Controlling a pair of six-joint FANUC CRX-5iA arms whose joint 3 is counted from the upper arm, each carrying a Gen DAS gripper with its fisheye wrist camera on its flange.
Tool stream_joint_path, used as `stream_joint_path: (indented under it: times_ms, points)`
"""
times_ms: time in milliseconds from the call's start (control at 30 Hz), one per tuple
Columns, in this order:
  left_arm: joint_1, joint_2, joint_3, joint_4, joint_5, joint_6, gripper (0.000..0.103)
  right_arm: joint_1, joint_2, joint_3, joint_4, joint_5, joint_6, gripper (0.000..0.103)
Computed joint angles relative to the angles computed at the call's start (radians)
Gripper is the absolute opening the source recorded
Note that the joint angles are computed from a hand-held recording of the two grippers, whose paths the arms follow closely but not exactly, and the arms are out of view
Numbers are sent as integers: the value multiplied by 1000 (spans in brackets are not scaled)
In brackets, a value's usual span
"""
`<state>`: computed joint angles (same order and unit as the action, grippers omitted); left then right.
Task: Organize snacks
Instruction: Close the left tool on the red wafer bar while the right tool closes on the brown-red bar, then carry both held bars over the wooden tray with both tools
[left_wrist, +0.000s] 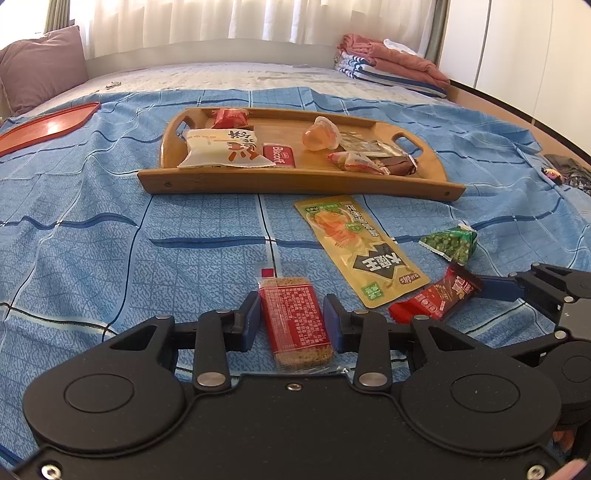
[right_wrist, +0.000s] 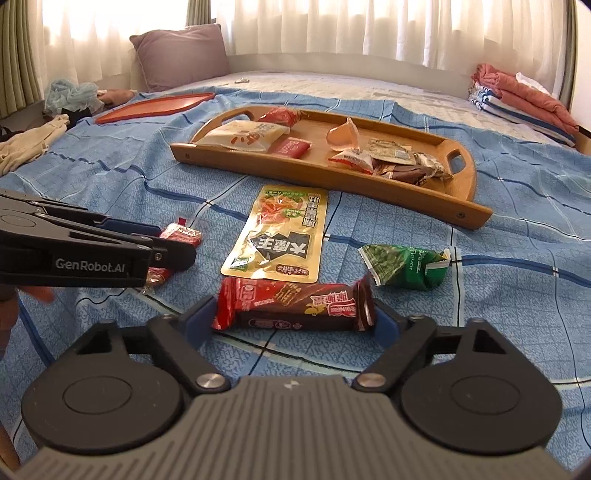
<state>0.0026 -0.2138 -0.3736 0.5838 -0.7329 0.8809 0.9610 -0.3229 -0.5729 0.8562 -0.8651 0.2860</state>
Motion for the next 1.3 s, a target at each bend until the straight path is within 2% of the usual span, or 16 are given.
stream_joint_path:
  times_ms: [67,400,600,733,967,1300]
  points:
    - [0,-6,-3,-1,7,-1,32,11,-3,-10,34,-13,-38,69]
    - [7,1,13,67,44,-87,32,11,-16,-23,150,-17,-151,68]
    - [2,78,117,80,31,-70,32,-69,9,30,170,10,-126,68]
    - [-12,136,191,88,60,-69,32,-143,37,83,145,47,-89,68]
    - [-37,311,406,124,23,-35,32,-279,132,231,28,106,62,68]
    - [-100,631,854,-111,-79,243,32,-443,342,479,-168,163,236,68]
